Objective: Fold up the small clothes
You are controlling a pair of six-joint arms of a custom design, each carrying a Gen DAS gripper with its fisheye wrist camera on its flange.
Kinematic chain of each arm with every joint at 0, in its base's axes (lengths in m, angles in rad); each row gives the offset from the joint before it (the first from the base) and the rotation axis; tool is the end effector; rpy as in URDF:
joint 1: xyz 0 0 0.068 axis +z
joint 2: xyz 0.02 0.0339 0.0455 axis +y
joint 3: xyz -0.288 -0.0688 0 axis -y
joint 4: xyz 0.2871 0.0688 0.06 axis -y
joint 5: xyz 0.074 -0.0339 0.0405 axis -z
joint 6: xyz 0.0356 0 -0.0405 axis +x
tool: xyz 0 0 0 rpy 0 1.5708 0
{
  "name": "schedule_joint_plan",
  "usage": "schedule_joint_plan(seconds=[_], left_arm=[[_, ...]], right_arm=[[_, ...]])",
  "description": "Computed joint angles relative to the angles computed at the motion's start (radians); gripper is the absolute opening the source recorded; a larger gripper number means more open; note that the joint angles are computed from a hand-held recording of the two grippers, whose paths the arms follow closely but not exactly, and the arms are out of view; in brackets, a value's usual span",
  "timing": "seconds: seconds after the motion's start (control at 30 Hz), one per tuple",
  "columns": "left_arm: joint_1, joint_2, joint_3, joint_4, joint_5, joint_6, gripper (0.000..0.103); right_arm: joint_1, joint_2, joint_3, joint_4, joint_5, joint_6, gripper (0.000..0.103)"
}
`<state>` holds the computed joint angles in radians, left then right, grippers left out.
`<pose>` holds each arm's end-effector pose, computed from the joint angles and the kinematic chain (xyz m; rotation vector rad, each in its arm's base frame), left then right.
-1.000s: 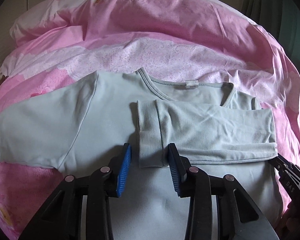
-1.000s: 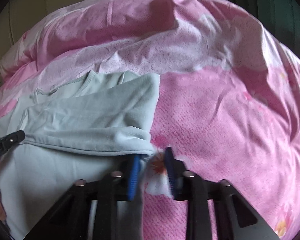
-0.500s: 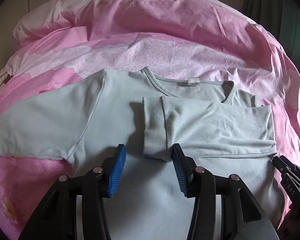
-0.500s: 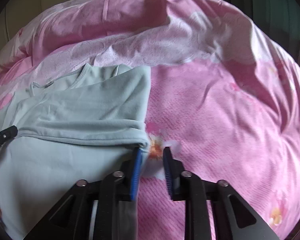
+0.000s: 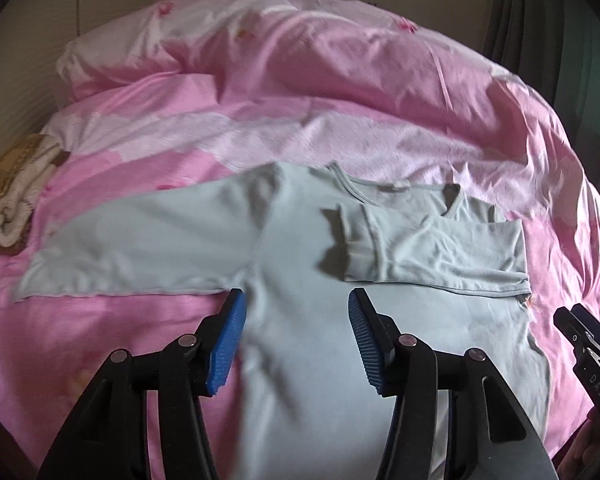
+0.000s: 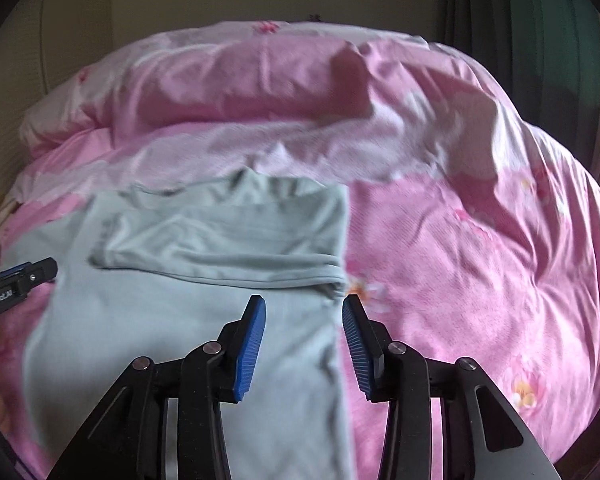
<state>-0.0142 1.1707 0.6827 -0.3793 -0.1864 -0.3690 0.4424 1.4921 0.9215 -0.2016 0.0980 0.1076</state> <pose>0.2601 0.0029 0.2140 -0.5082 2.3646 0.0529 0.3176 0.1466 0.2197 -0.3426 2.3186 0.1579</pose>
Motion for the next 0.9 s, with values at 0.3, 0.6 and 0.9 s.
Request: schedule_joint_plan(seconds=[0.3, 0.6, 0.9], left_arm=[[0.274, -0.299, -0.093, -0.141, 0.122, 0.155, 0.057], [0.790, -0.340, -0.119, -0.174, 0.423, 0.434, 0.058], [1.125, -0.115, -0.096, -0.062, 0.594, 0.615, 0.066]], right_arm=[[0.209, -0.065, 0.021, -0.034, 0.085, 0.090, 0.041], [0.446, 0.020, 0.136, -0.040, 0.205, 0.166, 0.056], [0.605, 0.202, 0.307, -0.054, 0.265, 0.216, 0.056]])
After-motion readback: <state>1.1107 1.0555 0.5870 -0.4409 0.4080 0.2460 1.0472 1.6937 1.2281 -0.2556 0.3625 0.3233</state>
